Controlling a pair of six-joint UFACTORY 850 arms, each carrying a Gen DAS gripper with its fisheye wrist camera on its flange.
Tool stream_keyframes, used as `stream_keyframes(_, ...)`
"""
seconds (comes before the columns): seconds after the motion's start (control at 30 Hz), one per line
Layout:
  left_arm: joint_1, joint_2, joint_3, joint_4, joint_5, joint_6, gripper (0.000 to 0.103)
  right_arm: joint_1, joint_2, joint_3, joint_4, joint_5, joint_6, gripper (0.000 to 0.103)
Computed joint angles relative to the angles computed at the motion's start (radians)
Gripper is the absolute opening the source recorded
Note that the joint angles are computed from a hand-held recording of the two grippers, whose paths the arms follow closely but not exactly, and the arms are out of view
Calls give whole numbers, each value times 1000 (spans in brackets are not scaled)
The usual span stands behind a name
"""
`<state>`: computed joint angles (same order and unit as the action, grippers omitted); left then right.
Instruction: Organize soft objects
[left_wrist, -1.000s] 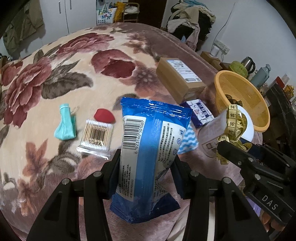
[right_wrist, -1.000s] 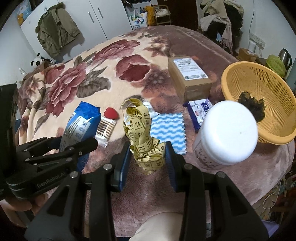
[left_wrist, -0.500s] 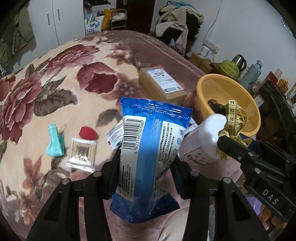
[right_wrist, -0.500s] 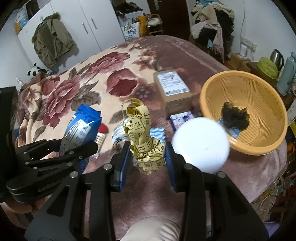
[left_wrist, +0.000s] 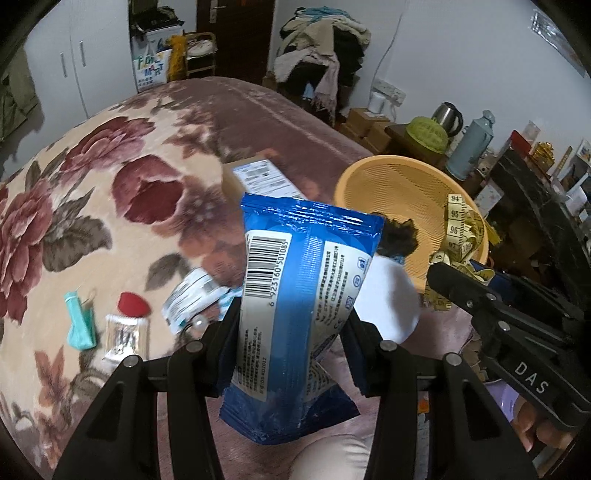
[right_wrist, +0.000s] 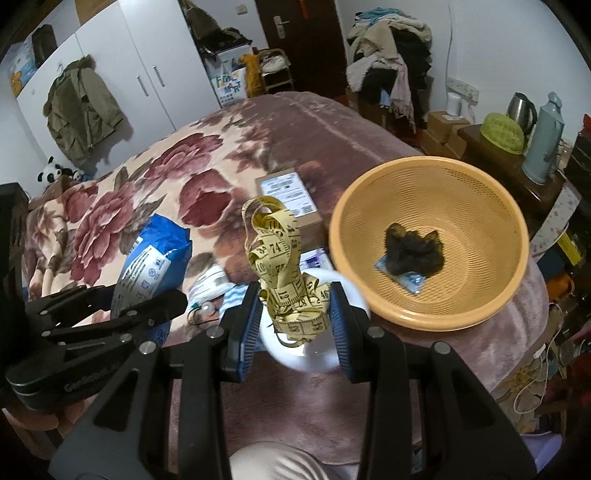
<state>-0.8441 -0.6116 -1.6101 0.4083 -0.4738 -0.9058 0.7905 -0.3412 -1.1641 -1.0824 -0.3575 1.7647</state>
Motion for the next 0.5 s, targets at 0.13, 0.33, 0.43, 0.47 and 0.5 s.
stream_keyframes(0.13, -4, -44, -74, -46, -10, 53, 50, -19, 18, 22, -30, -2, 40, 37)
stream_keyframes(0.33, -8, -123, -203, -138, -31, 154, 50, -47, 49, 61, -59, -10, 88, 37)
stream_keyframes(0.43, -8, -174, -283, -185, -50, 204, 50, -68, 60, 74, -61, -14, 99, 37)
stream_keyframes(0.47, -7, -191, -310, -205, -56, 223, 50, -74, 64, 79, -64, -15, 106, 37)
stream_keyframes(0.5, -6, -210, -342, -228, -64, 241, 50, -78, 66, 81, -65, -17, 111, 37)
